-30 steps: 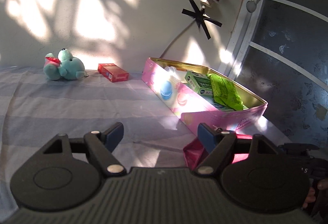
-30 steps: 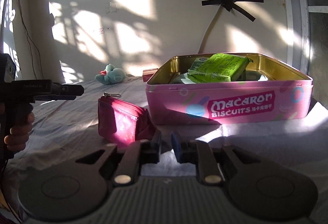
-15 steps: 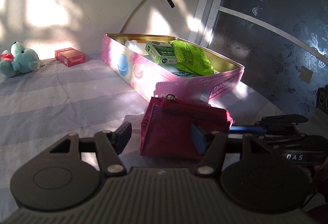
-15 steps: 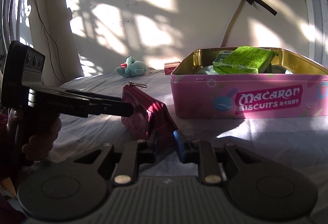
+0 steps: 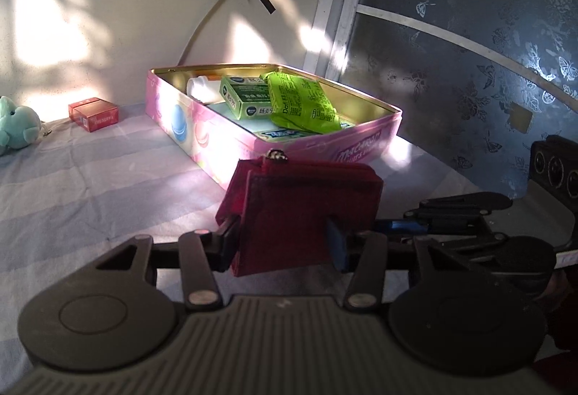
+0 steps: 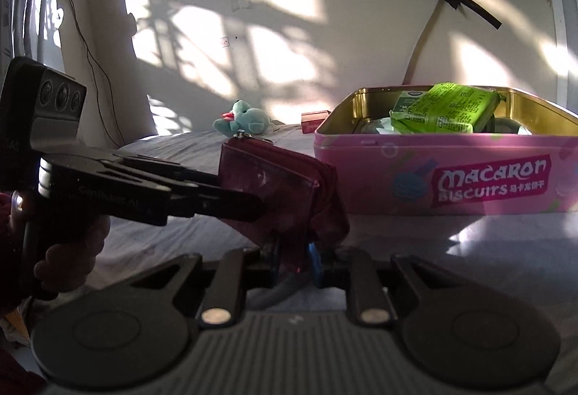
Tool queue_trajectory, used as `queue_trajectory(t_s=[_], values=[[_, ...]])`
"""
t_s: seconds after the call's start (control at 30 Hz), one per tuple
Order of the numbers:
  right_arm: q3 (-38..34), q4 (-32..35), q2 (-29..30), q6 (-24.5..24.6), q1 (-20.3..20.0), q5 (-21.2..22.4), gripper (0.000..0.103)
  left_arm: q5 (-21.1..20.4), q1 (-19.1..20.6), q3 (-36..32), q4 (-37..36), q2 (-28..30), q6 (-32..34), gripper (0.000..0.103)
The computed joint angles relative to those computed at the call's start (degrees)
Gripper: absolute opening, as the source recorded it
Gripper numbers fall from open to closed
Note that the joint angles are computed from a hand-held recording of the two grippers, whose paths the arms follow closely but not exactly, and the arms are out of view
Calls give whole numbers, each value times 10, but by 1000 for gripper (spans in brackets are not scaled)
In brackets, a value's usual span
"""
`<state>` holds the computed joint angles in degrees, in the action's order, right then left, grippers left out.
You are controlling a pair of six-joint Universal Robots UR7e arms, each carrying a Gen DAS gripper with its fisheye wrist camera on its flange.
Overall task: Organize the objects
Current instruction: 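Lift the pink pouch into the pink tin and open the right gripper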
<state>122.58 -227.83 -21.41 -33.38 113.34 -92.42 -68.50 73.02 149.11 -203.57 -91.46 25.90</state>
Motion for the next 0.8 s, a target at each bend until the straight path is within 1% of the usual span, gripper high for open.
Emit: queue_trajectory(t_s=[0.07,0.13,0.2,0.23,0.3,0.43,0.53,0.63,0.7,0.77,0.8], values=[[9,-36,-5,-16,-5,15,16,4,-26,-6,-7,-1,10,52],[10,-72,-12,-21,-8,18,17,12,-51,-17,-24,16,26,52],[3,-108,-12,-37,-10,11,17,20,-72,-42,-50,54,46,52],[-4,-122,-13,-47,-11,1,17,24,-79,-59,-61,80,53,52],[-23,-142,-10,-66,-15,-19,17,32,-85,-95,-84,132,68,55],[-59,-141,-18,-79,-40,-37,18,48,-83,-174,-86,219,79,55],[-90,-126,-20,-90,-56,-50,18,61,-79,-220,-79,262,74,55],[-120,-102,-20,-90,-70,-60,19,75,-70,-259,-57,293,56,55],[-141,-97,-12,-85,-76,-72,19,89,-65,-278,-39,306,40,55],[-157,-97,-4,-78,-79,-87,23,112,-68,-285,-59,322,43,55],[-160,-98,-2,-71,-81,-87,24,114,-68,-285,-61,323,41,56]])
